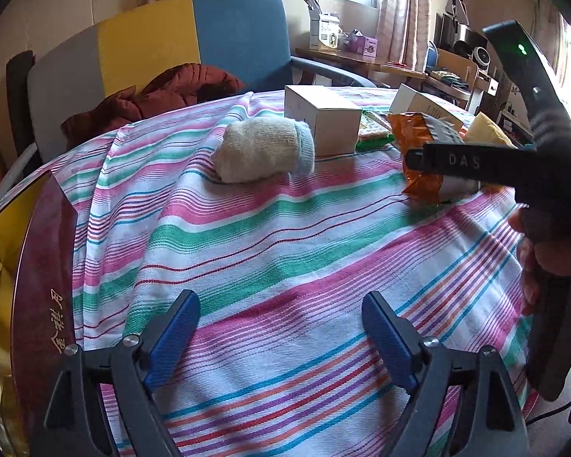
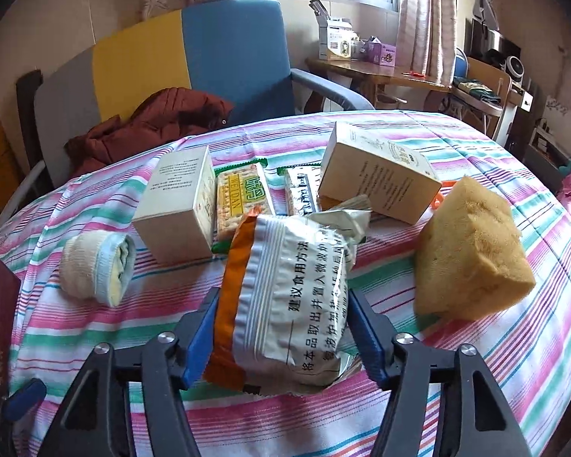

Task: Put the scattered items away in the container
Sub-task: 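Grasp the white-and-orange snack bag with the right gripper while the left reaches the white sock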

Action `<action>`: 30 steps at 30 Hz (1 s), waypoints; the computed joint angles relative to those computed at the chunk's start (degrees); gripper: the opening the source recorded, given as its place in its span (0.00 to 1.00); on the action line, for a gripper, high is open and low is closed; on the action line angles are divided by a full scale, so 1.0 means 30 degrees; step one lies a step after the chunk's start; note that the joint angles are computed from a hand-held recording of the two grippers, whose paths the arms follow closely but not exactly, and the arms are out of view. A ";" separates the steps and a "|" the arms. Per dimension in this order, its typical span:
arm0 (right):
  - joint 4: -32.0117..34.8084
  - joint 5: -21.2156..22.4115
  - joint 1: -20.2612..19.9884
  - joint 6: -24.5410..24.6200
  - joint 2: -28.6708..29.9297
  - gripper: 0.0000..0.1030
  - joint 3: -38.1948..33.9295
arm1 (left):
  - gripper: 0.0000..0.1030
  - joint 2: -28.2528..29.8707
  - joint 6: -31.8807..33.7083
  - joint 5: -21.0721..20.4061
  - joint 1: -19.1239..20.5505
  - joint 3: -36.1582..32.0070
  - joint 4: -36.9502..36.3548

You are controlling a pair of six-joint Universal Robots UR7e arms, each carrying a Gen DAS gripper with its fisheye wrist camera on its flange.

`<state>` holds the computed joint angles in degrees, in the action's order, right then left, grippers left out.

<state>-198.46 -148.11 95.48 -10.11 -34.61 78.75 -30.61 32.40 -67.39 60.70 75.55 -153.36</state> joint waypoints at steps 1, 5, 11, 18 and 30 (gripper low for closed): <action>-0.0346 0.0045 0.0000 -0.0146 0.0001 0.59 0.0219 | 0.87 0.0011 0.0013 -0.0020 0.0010 -0.0022 0.0006; -0.2039 0.0154 0.0108 -0.1001 0.0088 0.56 0.0910 | 0.87 0.0033 0.0060 -0.0027 0.0026 -0.0064 0.0008; -0.3813 0.0865 0.0056 -0.1010 -0.0183 0.56 0.2084 | 0.87 0.0040 0.0114 0.0064 0.0006 -0.0045 -0.0024; -0.4682 0.1310 -0.0063 -0.1345 -0.0109 0.56 0.2384 | 0.87 -0.0029 0.0187 0.0208 -0.0043 0.0181 -0.0240; -0.5149 0.2183 -0.0325 -0.0898 -0.0268 0.56 0.2898 | 0.76 0.1152 -0.0694 0.0001 -0.0901 -0.2681 0.1102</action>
<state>-213.91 -141.57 94.51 -12.80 -35.41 87.44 -27.15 30.32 -67.39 58.00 67.51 -150.06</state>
